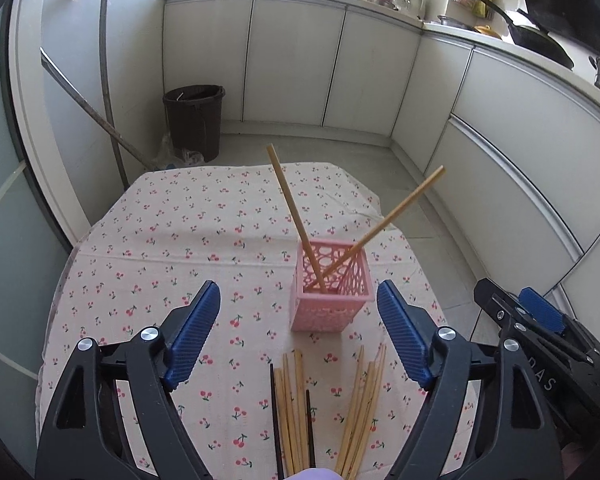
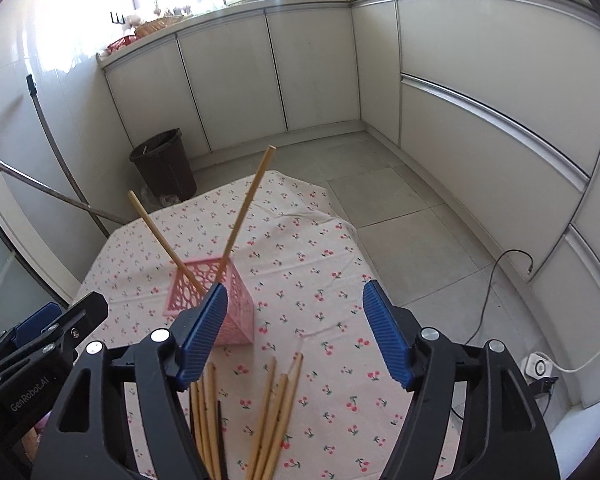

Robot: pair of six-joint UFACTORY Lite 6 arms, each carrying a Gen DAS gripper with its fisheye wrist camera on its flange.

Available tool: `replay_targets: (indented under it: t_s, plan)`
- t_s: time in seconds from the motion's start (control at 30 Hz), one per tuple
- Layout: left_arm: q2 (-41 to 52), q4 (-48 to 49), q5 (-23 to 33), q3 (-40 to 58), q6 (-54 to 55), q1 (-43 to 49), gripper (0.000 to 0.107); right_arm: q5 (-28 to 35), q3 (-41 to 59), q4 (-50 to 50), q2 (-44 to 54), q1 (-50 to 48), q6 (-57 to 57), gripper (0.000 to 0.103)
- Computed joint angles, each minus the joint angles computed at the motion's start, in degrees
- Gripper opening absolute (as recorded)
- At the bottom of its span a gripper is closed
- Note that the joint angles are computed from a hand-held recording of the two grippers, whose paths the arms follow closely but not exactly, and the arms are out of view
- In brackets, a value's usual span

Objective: Organize utensils
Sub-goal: 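Drop the chopstick into the pink basket and open the right gripper, then lower the left gripper onto a black-tipped chopstick and close it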

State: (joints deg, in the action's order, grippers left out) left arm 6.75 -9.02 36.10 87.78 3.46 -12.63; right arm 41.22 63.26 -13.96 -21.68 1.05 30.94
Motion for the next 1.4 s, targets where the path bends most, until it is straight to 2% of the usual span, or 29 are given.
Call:
replay_targets:
  t_s: [0.13,0.23,0.27,0.33,0.5,0.67,0.77,0.87,1.1,1.17,1.23,1.4]
  plan:
    - [-1.3,1.3,-0.8,-2.5,-1.3,0.0,0.087,1.4,-1.8,-3.4,-1.4,0.9,3.0,0.08]
    - [-1.4,1.2,-1.0,-3.4,-1.3,0.7,0.096,2.6,-3.8,-7.3,-2.5,1.0,6.4,0.091]
    - [-1.2,1.1,-1.1,-3.7,-1.1,1.0,0.096,3.1,-4.0,-8.0,-2.6,0.9,7.2,0.095]
    - [0.6,-0.5,0.1,-3.1,0.5,2.1,0.096,3.9,-5.1,-7.8,-2.2,-0.7,6.3,0.096]
    - [12.8,-5.7,9.9,5.2,4.1,5.7,0.096,4.5,-7.2,-0.9,1.4,-6.5,-1.1,0.096]
    - [27.1,-8.2,20.7,15.0,2.7,8.9,0.096,5.3,-7.4,15.9,6.5,-14.1,-14.4,0.096]
    - [32.3,-6.3,23.2,18.0,-1.2,9.5,0.095,5.7,-8.5,19.8,7.9,-15.0,-16.8,0.096]
    - [34.3,-3.5,23.1,19.2,-3.8,9.5,0.094,6.6,-8.4,23.7,9.6,-16.5,-19.4,0.096]
    - [33.9,0.9,19.6,16.2,-5.7,9.0,0.085,8.2,-7.7,27.7,11.0,-18.3,-22.2,0.096]
    - [32.9,1.5,18.3,14.9,-5.7,8.9,0.079,8.1,-7.6,28.0,10.8,-18.3,-22.6,0.096]
    - [32.3,2.6,17.5,13.9,-5.1,8.3,0.064,8.1,-7.6,28.2,10.6,-18.4,-22.8,0.096]
    - [31.1,3.3,17.4,12.6,-5.0,7.3,0.06,8.6,-7.6,29.6,11.0,-19.2,-23.8,0.096]
